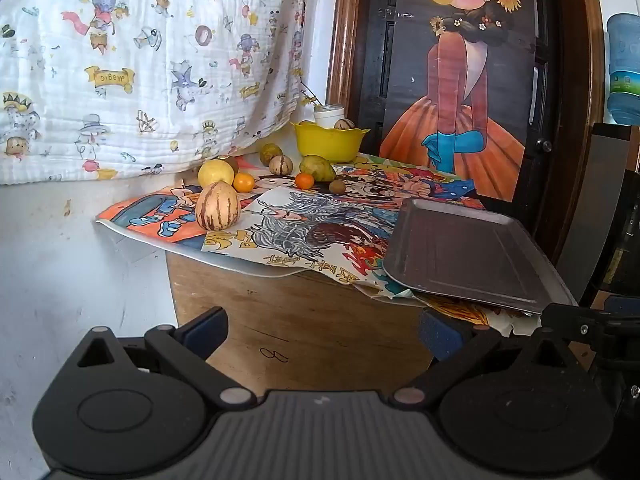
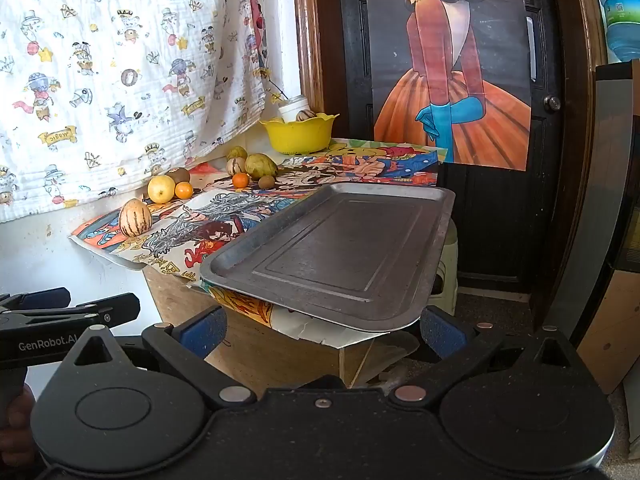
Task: Organize fruits
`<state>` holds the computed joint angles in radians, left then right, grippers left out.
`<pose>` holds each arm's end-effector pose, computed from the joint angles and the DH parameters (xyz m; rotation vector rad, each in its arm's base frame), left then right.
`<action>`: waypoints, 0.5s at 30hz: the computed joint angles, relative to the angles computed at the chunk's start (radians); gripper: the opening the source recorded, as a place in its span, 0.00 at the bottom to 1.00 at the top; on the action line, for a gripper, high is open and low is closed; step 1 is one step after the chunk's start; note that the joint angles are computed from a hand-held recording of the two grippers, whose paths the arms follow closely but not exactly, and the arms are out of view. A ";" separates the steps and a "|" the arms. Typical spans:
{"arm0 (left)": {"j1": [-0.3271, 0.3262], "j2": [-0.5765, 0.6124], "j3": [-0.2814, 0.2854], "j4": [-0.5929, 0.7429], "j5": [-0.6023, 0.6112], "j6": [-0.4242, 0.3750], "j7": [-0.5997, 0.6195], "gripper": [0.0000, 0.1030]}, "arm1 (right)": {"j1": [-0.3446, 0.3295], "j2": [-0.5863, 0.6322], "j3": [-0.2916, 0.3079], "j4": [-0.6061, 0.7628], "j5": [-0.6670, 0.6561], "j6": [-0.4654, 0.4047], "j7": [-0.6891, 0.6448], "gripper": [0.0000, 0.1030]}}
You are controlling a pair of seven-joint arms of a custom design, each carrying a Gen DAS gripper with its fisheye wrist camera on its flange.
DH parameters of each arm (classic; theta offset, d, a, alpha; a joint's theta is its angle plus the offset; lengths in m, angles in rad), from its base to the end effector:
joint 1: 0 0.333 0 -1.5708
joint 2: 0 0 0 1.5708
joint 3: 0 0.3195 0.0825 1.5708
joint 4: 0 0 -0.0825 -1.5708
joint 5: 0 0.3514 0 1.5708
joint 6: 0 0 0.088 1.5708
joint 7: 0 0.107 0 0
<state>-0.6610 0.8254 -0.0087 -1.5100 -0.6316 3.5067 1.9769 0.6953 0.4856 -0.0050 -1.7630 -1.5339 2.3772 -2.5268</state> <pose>0.6082 -0.3884 0.3276 -1.3260 1.8722 -1.2406 0.5114 0.4092 0.3341 -1.2864 1.8143 -0.9834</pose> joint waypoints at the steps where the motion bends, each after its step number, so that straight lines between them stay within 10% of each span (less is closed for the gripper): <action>1: 0.000 0.000 0.000 0.000 0.000 0.000 0.000 1.00 | -0.001 0.000 0.000 0.000 0.001 0.002 0.000 1.00; 15: -0.003 -0.001 0.005 -0.002 0.004 -0.004 -0.007 1.00 | 0.001 0.002 -0.002 0.002 0.004 0.003 -0.001 1.00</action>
